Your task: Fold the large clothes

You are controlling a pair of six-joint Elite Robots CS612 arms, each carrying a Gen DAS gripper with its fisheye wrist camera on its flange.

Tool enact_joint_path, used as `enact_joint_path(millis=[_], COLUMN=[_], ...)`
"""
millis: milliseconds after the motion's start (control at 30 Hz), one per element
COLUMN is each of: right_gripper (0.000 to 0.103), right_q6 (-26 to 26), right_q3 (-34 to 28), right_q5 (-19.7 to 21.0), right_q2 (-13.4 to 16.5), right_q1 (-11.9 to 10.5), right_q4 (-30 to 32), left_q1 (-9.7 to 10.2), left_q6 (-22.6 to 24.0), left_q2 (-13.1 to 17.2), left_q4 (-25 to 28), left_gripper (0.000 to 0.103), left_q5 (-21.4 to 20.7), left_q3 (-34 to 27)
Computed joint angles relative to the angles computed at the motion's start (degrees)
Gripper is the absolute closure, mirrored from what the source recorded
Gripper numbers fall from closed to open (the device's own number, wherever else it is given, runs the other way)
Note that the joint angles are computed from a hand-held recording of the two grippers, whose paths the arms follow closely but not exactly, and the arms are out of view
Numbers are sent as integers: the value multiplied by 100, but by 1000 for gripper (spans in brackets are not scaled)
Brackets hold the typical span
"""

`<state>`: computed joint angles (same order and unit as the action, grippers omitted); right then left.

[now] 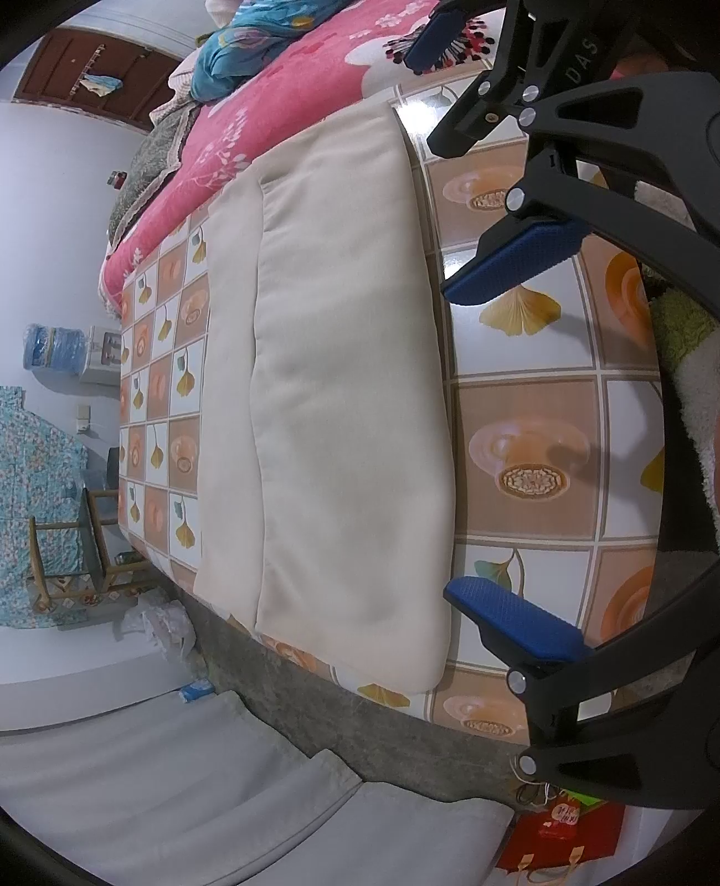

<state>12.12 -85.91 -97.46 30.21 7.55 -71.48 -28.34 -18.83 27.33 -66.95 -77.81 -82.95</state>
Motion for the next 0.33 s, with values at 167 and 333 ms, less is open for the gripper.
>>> enact_joint_path(millis=[167, 333], right_gripper=[6, 6], right_q6=[4, -1], right_q3=[2, -18], right_q5=[-4, 5], right_q2=[-1, 10], right_q1=[0, -9], right_q4=[-1, 29], left_q1=[-1, -2], left_q6=[-5, -14], left_q2=[1, -4], left_q4=[0, 6], left_gripper=[8, 8], left_q5=[2, -4], left_q3=[-2, 7])
